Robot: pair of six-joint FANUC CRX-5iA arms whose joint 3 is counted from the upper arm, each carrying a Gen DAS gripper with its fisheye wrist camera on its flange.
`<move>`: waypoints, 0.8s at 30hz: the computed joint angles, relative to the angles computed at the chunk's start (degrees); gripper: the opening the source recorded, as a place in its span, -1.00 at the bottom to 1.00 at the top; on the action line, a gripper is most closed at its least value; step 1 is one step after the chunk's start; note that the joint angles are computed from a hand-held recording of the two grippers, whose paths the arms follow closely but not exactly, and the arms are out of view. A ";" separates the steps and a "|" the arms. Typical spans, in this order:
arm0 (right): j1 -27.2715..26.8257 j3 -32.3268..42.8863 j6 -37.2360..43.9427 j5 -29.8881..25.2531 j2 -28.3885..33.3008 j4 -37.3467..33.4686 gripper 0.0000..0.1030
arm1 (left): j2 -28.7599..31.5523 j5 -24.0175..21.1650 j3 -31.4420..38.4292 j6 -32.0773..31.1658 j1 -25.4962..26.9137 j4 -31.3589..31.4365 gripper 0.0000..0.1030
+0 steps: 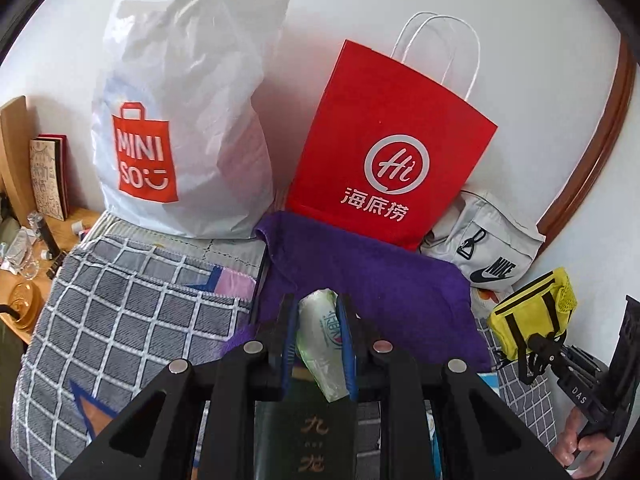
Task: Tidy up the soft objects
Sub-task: 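Carry the pouch onto the purple towel with the right tool while the left tool places the packet there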
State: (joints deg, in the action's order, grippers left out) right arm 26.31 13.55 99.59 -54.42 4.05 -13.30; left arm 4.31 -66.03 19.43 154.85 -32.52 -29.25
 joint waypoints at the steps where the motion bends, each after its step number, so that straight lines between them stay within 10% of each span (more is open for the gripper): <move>1: 0.06 0.54 0.11 -0.12 0.60 -0.05 -0.82 | 0.34 0.51 0.07 -0.55 0.66 0.59 -0.63; 24: -0.98 19.37 2.89 -10.57 19.57 -2.59 -0.82 | 14.05 5.93 8.99 -15.60 11.69 13.37 -0.63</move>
